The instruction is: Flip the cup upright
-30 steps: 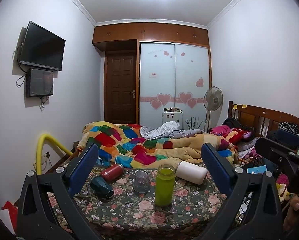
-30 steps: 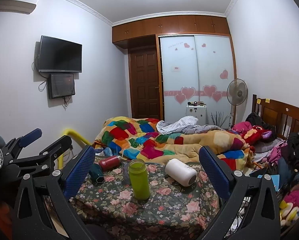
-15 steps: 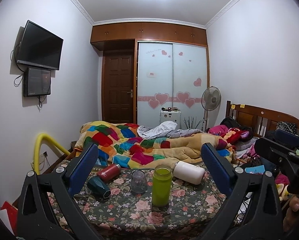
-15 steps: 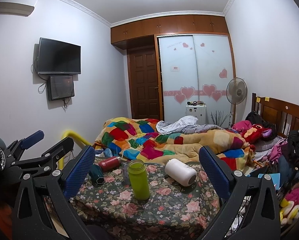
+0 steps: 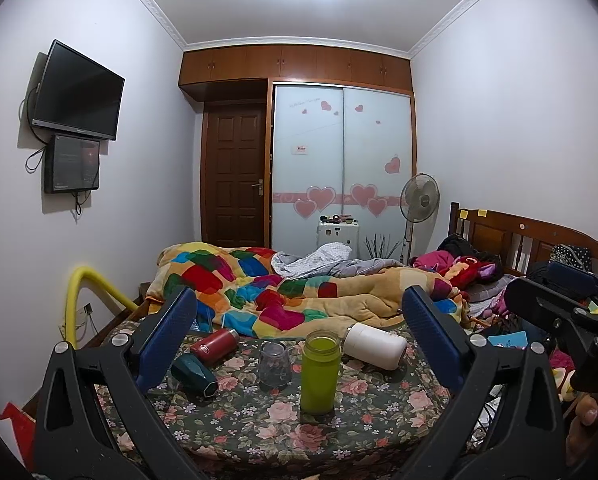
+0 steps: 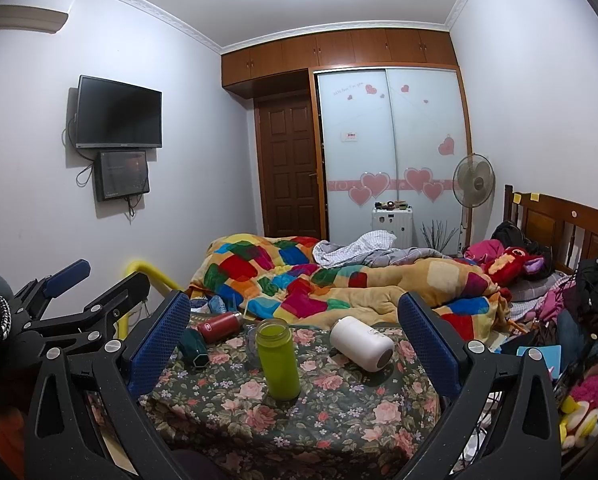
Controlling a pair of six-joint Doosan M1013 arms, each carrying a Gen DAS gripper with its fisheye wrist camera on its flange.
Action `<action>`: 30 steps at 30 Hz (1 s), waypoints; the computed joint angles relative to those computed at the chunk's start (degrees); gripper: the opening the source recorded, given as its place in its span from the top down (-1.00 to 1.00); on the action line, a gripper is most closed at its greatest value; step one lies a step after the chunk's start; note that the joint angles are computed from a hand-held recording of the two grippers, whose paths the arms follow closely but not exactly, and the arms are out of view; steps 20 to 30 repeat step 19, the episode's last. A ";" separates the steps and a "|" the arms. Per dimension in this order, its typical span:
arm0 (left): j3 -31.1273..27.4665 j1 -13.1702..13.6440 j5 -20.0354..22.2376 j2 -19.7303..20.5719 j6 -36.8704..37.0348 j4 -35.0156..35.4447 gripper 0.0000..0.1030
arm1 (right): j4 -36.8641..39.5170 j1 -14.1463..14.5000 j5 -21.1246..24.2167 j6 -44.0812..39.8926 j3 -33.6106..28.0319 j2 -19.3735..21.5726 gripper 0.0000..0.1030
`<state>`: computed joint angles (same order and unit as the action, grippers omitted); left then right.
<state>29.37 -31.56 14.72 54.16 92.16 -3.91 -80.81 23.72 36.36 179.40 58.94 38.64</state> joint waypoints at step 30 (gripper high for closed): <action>-3.11 0.63 3.06 2.01 0.12 -1.45 -1.00 | 4.83 0.08 0.06 -5.03 -2.49 1.54 -1.00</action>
